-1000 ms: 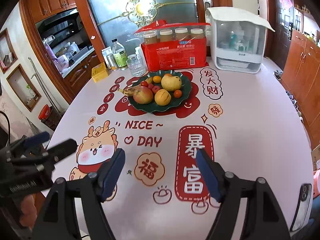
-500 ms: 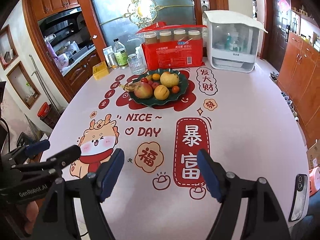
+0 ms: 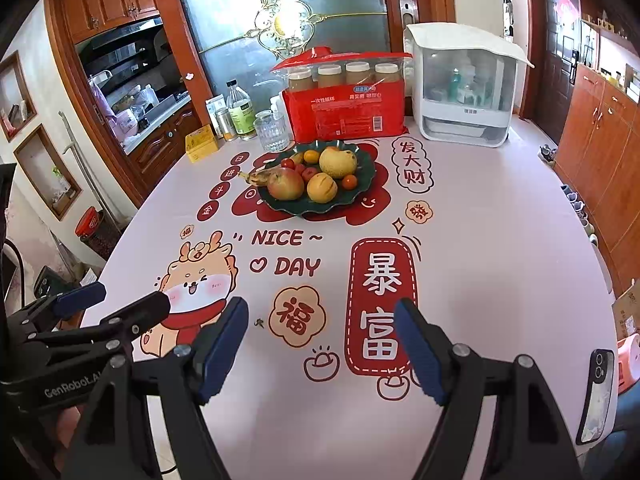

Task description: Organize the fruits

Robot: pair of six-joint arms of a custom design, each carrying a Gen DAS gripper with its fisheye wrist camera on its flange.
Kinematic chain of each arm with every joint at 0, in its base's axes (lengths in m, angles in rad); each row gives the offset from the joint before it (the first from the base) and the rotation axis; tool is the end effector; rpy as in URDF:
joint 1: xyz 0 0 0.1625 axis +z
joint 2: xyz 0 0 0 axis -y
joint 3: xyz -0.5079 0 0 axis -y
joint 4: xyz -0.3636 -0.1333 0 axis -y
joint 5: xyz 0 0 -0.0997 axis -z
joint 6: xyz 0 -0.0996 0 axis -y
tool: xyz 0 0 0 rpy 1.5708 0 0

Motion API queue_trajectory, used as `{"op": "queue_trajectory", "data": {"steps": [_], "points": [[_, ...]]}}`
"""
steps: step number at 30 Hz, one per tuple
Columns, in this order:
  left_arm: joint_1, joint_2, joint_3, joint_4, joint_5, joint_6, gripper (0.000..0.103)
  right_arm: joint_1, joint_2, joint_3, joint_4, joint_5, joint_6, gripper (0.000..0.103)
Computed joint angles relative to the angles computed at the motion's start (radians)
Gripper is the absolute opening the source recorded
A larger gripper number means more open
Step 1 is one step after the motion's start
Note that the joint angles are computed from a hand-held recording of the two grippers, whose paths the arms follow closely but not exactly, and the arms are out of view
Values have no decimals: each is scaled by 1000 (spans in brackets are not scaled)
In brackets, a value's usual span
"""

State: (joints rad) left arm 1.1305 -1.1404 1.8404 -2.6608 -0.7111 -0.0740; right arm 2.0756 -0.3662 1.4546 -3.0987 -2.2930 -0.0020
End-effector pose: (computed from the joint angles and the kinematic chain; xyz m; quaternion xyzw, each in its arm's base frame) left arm -0.0698 -0.6380 0.3676 0.0830 0.8916 -0.2743 0.3506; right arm 0.4290 -0.6369 -0.0030 0.1543 -0.9032 0.2833 0.2832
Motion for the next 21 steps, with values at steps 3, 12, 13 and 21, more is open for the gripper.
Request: {"op": "queue_trajectory", "data": {"steps": [3,12,13,21], "points": [[-1,2,-1,1,4,-1,95,2,2,-1,-9,-4,-10,76],[-2,7,1,-10,19,10,95,2,2,-2,-1,-2,-2,76],[-2,8,1,-10,21,9,95,2,2,-2,-1,-1,-1,76],[4,9,5,-14,19,10,95,-3,2,1,7,0,2,76]]}}
